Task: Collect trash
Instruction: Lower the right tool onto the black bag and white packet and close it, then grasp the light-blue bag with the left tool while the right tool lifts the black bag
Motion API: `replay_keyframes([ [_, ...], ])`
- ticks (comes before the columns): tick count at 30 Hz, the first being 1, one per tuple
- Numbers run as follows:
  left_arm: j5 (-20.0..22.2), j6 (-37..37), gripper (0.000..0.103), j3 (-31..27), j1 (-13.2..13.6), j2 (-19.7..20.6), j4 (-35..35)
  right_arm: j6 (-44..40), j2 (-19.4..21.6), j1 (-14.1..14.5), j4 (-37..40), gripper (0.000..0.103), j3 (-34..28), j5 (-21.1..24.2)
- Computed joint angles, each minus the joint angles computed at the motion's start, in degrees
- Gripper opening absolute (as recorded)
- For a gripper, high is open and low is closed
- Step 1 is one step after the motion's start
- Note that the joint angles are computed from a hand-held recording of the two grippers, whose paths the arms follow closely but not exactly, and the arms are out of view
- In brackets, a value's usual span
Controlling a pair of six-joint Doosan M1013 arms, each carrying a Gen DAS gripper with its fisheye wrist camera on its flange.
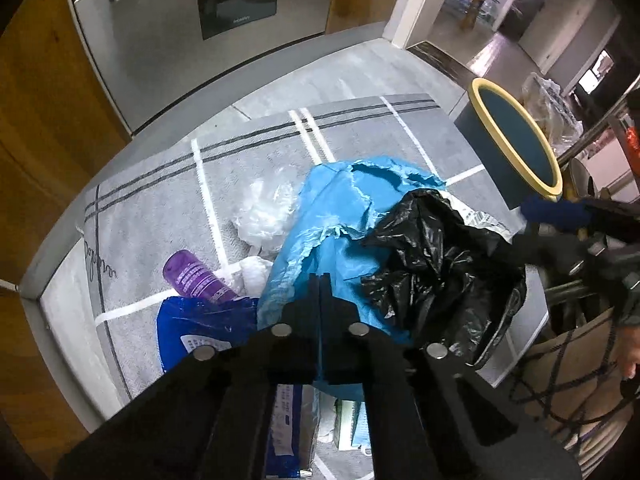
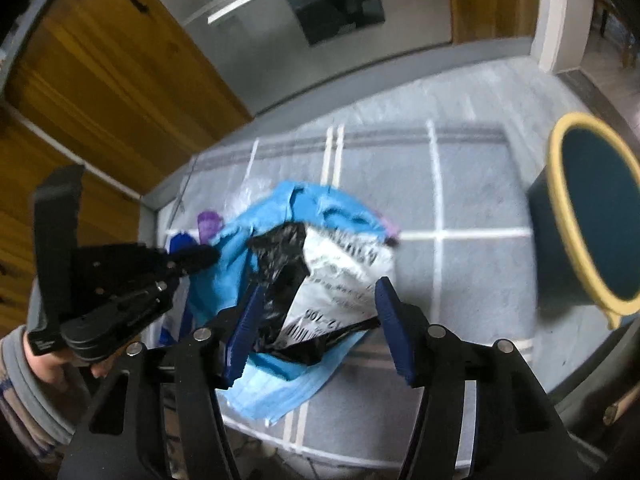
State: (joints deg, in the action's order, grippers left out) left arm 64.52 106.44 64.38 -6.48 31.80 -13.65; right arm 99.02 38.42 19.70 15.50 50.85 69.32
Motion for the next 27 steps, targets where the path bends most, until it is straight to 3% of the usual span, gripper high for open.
replay_keyframes([
  [2,-0.55,0.74,0.000,0.25,0.00,-0.19,-0.19,0.69,1.18,0.16,-0.60,0.059,-1.24,3.13],
  [6,-1.03,1.47,0.000,0.95,-0.24,-0.77,0.70,1.72,1.71,0.04,-0.95,0.015,-1.29,5.43],
  [10,-4.17,2.32,0.000,2.39,-0.02,-2.31,-0.76,2.34,-0.05,-0.27,-1.13,0.009,0.79,2.20],
  [16,-9.24,5.93,0.000,5.12,-0.03,-5.14,-2.75,3.18,-4.80,-0.63,-2.22,0.006,5.87,-6.87],
  [21,-8.55,3.05,0.000,4.92,-0.64,-4.80,1.15,7.92,-4.83,-0.31,-8.89,0.006,5.71,-6.84],
  [23,-6.31,0.67,0.010,3.96,-0.53,-3.89,2.61,10.36,-5.15,-0.44,-11.07,0.006,6.11,-7.36],
  [25,-4.80,-1.86,0.043,3.36,-0.41,-3.22,4.53,11.36,-5.46,-0.90,-10.53,0.006,6.52,-7.67],
  [27,-3.17,-3.71,0.050,2.65,-0.13,-2.47,5.11,12.19,-5.98,-1.16,-9.95,0.006,7.45,-8.58],
])
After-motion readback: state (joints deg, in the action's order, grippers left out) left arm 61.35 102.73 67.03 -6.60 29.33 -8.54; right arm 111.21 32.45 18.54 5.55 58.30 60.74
